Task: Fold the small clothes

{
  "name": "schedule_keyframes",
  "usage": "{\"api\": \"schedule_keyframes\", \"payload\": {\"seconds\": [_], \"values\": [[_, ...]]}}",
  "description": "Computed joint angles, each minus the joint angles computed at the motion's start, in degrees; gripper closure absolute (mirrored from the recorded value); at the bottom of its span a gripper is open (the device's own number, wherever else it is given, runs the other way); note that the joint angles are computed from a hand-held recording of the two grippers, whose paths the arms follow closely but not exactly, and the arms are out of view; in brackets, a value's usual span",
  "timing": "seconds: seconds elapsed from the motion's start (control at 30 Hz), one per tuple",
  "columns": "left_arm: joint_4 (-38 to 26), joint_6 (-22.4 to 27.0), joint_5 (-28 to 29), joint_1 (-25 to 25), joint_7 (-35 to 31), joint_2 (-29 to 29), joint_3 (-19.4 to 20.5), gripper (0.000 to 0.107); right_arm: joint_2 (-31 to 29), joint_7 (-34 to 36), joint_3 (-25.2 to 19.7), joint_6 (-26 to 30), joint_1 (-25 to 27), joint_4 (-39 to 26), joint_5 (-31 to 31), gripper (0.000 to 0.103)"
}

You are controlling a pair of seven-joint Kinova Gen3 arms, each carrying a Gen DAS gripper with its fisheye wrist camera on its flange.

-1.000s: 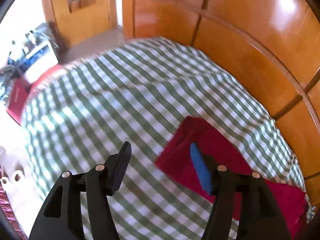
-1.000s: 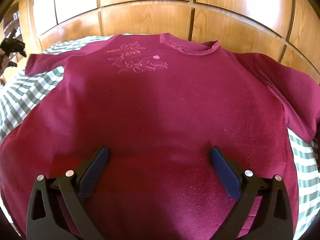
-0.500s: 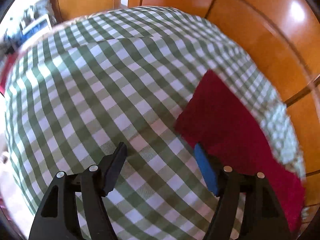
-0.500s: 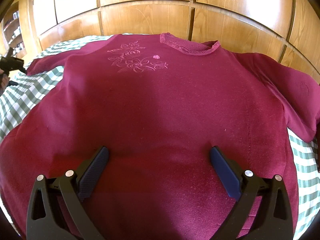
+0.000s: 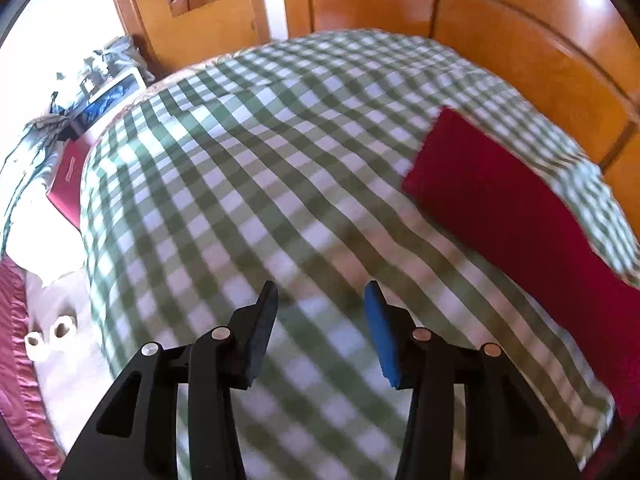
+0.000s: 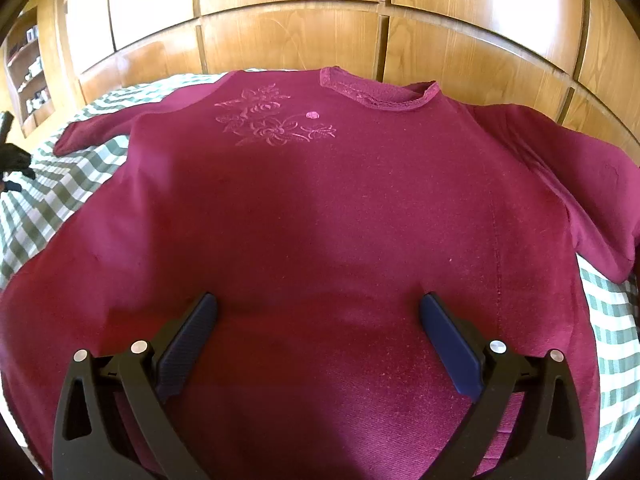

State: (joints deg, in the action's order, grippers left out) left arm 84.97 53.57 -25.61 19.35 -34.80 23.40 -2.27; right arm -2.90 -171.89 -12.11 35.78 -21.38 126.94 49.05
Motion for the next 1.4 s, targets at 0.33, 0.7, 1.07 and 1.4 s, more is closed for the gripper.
{"api": "schedule_keyframes", "payload": {"seconds": [0.33, 0.7, 1.07, 1.4], "values": [[9.2, -14.0, -10.37, 11.78, 6.79, -8.81, 6.22, 0.029, -11.96, -5.98, -16.55, 16.46, 19.92, 0.66, 0.02, 0.024], [2.87, -18.47, -0.73, 22.41, -10.29, -0.97, 15.09, 0.027, -9.04, -2.64, -2.04, 20.75, 32.86, 6.1, 1.05, 0.067], [-3.48, -12.43, 3.55, 30.64, -19.09, 5.35, 10.69, 0.023, -30.37, 16.01, -1.43, 24.78, 38.62, 2.19, -0.76, 0.098], [-4.29, -11.88, 5.08, 31.33, -21.65, 5.98, 8.69, 0.017, -22.36, 36.64, 18.07, 16.34, 47.66, -9.06, -9.5, 0.098]]}}
